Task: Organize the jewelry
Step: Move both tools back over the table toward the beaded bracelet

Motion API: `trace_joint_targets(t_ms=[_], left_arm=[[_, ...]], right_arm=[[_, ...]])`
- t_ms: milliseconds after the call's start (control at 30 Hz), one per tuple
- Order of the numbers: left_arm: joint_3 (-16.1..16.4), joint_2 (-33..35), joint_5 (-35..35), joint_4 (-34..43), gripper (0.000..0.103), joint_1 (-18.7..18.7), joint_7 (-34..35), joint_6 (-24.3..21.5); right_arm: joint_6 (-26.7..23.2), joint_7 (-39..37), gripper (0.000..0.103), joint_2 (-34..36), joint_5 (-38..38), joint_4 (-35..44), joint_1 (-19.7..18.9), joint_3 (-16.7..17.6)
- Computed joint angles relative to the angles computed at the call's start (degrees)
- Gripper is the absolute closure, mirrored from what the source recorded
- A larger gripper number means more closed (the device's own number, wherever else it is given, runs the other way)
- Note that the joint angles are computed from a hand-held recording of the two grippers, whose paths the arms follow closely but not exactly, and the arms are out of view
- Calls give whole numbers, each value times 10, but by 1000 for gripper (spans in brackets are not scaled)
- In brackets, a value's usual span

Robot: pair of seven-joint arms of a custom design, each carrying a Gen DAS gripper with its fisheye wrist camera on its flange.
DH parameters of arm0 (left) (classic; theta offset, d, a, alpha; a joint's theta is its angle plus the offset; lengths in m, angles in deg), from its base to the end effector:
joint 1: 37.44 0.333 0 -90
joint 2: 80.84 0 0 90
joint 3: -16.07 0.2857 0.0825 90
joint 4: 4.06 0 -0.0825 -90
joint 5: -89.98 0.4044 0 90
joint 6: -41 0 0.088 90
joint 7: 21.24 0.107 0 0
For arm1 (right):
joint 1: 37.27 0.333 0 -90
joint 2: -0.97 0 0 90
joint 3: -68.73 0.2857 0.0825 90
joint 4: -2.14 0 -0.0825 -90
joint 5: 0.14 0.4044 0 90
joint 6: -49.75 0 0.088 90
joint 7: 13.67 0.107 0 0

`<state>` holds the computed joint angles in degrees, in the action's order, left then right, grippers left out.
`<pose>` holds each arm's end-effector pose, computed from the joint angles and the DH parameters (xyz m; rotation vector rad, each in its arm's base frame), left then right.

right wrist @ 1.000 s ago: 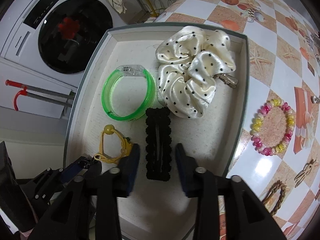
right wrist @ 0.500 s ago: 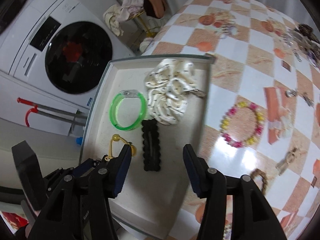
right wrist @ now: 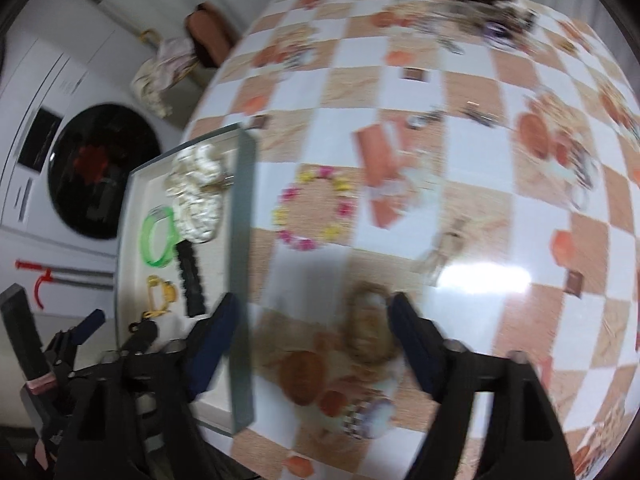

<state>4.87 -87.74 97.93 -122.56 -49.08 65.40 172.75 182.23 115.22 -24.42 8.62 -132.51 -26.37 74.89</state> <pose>0.5289 -0.2225 0.4832 -1.5384 2.3640 -0.3144 0.4615 0.1479 0.5061 -1.4370 2.3212 -0.0519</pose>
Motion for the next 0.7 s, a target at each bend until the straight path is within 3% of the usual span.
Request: trace_joint_targets(t_ms=[400, 700], left_arm=[[-22, 41, -19, 59, 0, -31, 45, 5], [-28, 59, -32, 78, 0, -42, 55, 9]], right_arm=[[-35, 73, 18, -91, -23, -82, -46, 0], [-30, 105, 18, -68, -44, -82, -64, 3]])
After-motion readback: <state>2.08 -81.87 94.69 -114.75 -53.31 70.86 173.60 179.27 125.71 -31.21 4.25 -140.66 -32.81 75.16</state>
